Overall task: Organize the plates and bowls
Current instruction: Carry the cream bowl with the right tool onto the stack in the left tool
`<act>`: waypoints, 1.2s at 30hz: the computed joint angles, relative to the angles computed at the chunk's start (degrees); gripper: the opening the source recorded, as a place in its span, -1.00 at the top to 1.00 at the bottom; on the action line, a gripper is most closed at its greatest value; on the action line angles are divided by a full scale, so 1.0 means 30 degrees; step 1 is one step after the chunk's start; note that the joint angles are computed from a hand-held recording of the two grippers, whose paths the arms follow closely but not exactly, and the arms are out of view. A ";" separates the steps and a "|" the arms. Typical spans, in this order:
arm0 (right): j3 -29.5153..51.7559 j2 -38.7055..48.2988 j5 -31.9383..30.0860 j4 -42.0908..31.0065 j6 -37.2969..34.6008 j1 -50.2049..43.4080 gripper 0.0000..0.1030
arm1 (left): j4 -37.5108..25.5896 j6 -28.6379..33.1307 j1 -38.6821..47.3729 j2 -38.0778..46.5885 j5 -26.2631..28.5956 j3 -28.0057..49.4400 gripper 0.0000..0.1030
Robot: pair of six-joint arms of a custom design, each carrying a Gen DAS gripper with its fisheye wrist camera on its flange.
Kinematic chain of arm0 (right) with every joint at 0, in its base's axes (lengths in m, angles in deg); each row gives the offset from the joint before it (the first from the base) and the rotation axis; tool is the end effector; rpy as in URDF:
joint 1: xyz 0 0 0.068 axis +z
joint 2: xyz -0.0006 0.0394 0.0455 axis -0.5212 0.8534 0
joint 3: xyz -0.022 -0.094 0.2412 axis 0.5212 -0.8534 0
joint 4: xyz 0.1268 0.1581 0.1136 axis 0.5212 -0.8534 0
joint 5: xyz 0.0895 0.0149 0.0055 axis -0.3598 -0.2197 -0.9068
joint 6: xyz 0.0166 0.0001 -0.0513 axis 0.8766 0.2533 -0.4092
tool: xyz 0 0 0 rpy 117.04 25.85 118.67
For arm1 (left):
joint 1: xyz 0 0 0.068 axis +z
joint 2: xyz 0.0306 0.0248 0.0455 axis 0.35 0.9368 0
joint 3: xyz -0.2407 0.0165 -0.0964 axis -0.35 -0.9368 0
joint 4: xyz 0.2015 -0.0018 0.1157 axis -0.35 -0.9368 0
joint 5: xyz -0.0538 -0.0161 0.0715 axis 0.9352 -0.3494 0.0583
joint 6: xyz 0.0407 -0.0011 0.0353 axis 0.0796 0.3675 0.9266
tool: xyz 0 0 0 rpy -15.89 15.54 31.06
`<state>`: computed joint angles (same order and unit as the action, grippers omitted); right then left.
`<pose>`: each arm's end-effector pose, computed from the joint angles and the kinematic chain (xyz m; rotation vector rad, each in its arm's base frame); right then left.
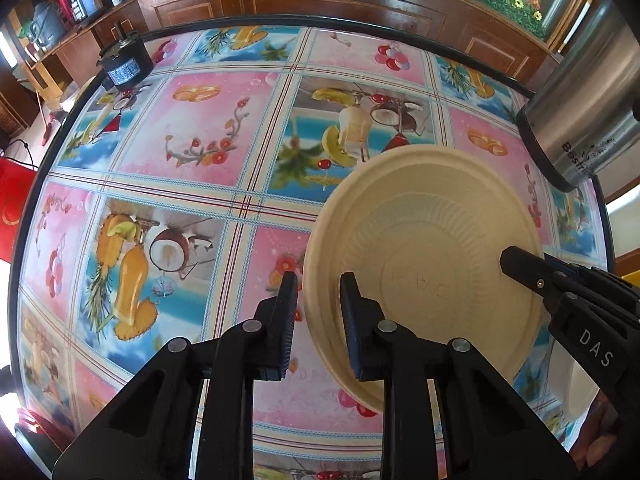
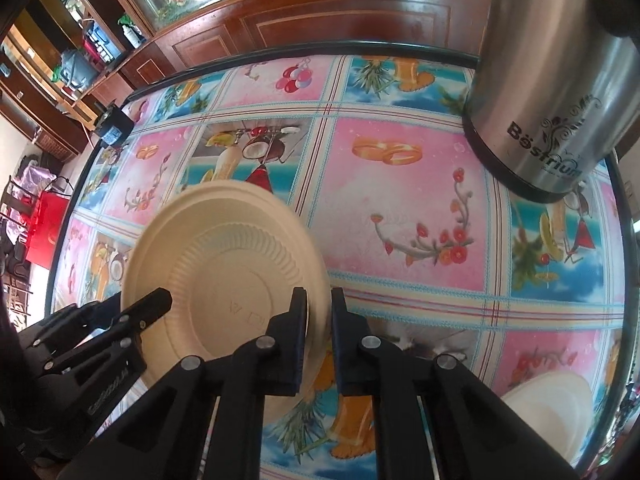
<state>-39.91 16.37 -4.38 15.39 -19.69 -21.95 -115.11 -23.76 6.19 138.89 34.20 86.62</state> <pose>0.2652 0.0383 0.1690 0.9371 2.5242 0.0809 0.3549 -0.0982 0.1547 1.1189 2.5951 -0.2465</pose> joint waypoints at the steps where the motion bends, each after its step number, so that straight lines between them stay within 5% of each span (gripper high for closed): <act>1: -0.0042 -0.0082 0.0059 -0.0086 0.0079 0.0113 0.82 | -0.0037 0.0116 0.0041 -0.0107 0.0030 -0.0151 0.69; 9: -0.1404 -0.1830 0.0756 -0.0603 0.2384 0.2362 0.82 | 0.0316 0.1757 0.1434 -0.2686 0.0737 -0.3179 0.70; 20: -0.1391 -0.2769 0.2998 -0.2639 0.9187 0.8811 0.80 | -0.0193 0.6220 0.5554 -0.6418 0.1743 -0.6429 0.69; 29: 0.1940 -0.0523 0.4526 -0.5389 1.4050 1.3513 0.80 | -0.2982 1.0802 1.0189 -0.7351 0.2972 -0.5926 0.69; 36: 0.5803 0.1829 0.5237 -0.7779 1.5397 1.5623 0.78 | -0.5425 1.3439 1.3243 -0.6553 0.3885 -0.3428 0.69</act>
<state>-22.50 21.86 11.33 -7.95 26.50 24.92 -131.39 16.56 45.92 119.23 45.85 76.34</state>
